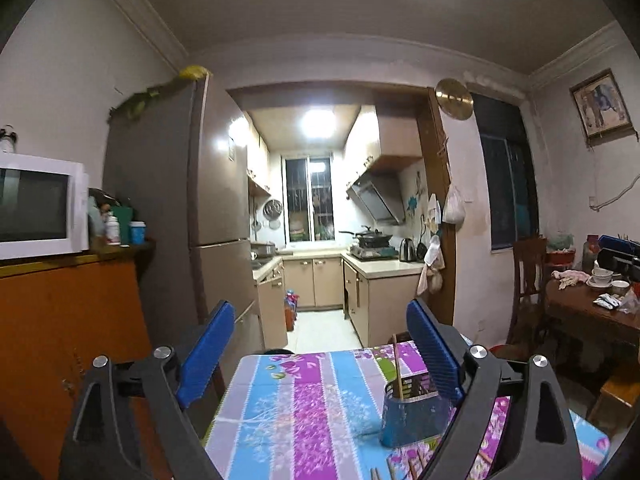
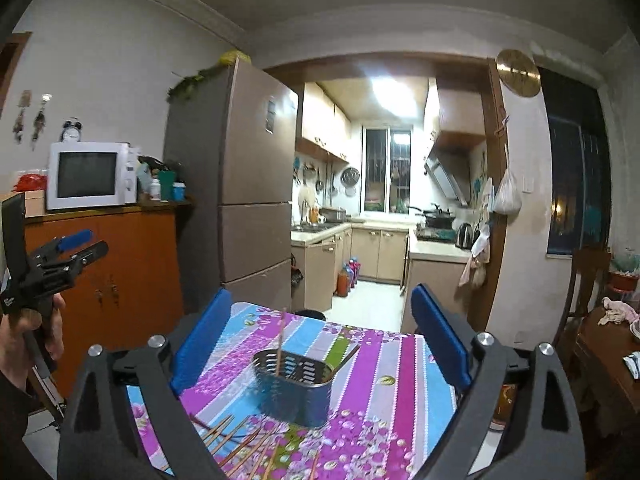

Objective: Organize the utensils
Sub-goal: 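Move both open tools back down to the remaining chopsticks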

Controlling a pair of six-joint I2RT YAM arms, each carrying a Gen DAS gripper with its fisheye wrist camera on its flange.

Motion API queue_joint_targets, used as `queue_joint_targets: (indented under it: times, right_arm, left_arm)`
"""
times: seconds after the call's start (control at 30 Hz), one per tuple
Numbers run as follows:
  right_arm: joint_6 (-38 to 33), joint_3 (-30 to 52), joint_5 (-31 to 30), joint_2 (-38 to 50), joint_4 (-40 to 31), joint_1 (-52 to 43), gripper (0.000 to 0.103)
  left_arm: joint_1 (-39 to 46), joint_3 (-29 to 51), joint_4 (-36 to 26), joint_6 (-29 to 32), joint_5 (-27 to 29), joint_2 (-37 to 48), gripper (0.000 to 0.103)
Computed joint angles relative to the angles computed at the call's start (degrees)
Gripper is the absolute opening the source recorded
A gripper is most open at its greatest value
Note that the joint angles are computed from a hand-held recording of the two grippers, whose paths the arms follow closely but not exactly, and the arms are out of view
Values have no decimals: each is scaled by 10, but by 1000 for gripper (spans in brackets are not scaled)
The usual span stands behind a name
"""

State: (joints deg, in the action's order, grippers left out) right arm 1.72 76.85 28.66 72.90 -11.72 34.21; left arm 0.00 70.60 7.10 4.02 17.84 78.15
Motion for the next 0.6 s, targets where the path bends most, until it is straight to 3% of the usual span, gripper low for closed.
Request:
queue_joint_targets:
  times: [0.2,0.33,0.5,0.6]
  right_arm:
    - [9,-168,91,-96,86,104,92]
    - [13,-264,148,-122,162,158,92]
    - [27,-360,206,-118,251,217,91]
    - [90,-398,190,-100,250,220,75]
  left_arm:
    - [55,-197,61,-1,48,-142,91]
    - [84,-301,103,-17,77,-188,91]
    - [94,-401,184,-17,99,-175,91]
    - [89,-438,240,-1,106,-124,91]
